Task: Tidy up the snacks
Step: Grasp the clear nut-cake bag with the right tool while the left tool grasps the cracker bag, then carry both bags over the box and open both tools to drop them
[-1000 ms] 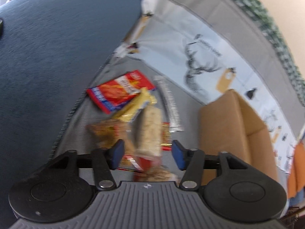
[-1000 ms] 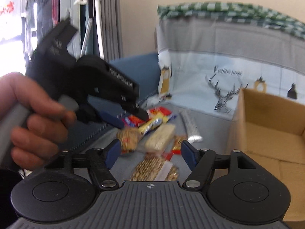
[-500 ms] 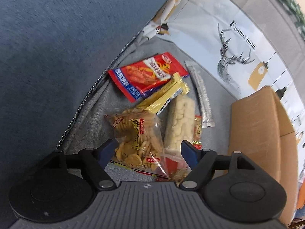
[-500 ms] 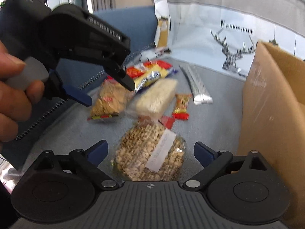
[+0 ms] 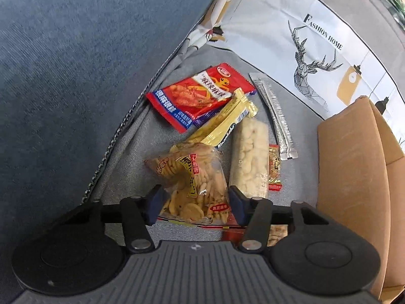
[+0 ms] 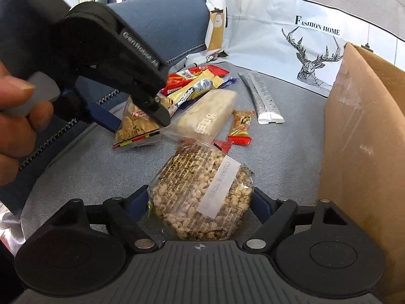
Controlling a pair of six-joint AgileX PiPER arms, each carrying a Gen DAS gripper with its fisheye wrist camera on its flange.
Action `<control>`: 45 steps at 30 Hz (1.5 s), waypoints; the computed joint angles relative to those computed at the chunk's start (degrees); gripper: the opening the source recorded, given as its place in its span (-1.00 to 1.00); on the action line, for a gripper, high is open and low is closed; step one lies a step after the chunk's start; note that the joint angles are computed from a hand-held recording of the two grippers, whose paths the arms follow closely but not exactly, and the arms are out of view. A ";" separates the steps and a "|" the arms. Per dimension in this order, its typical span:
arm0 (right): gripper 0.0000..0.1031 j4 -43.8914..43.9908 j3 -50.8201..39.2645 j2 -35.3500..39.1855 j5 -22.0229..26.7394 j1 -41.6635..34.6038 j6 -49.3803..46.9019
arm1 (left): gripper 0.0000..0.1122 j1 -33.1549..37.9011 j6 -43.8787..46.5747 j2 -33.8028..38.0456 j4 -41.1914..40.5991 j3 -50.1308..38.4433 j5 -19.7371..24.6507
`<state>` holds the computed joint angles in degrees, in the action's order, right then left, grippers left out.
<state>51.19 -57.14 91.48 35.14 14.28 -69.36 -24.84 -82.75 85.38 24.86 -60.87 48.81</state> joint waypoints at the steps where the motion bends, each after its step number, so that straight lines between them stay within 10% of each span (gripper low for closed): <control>1: 0.61 0.76 0.24 -0.42 0.17 -0.44 -0.62 | 0.03 -0.23 -0.34 -0.49 0.47 0.18 -0.16; 11: 0.61 8.14 -0.23 -8.56 10.68 -9.47 -9.45 | 0.02 -6.53 -11.34 -7.01 9.91 0.69 0.43; 20: 0.61 9.68 -18.91 -6.45 22.73 -21.72 -5.34 | 0.02 -12.92 -22.14 -6.31 19.69 -4.29 1.00; 34: 0.61 7.61 -33.02 8.50 19.55 -35.06 0.95 | 0.02 -19.79 -29.06 8.37 34.51 -19.07 -7.11; 45: 0.61 7.20 -34.39 9.96 19.36 -39.14 -3.37 | 0.02 -20.70 -19.89 20.19 29.86 -32.19 -13.94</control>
<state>58.39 -91.52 101.43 54.51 -24.86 -72.73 -45.55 -102.65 105.57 54.73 -93.06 34.87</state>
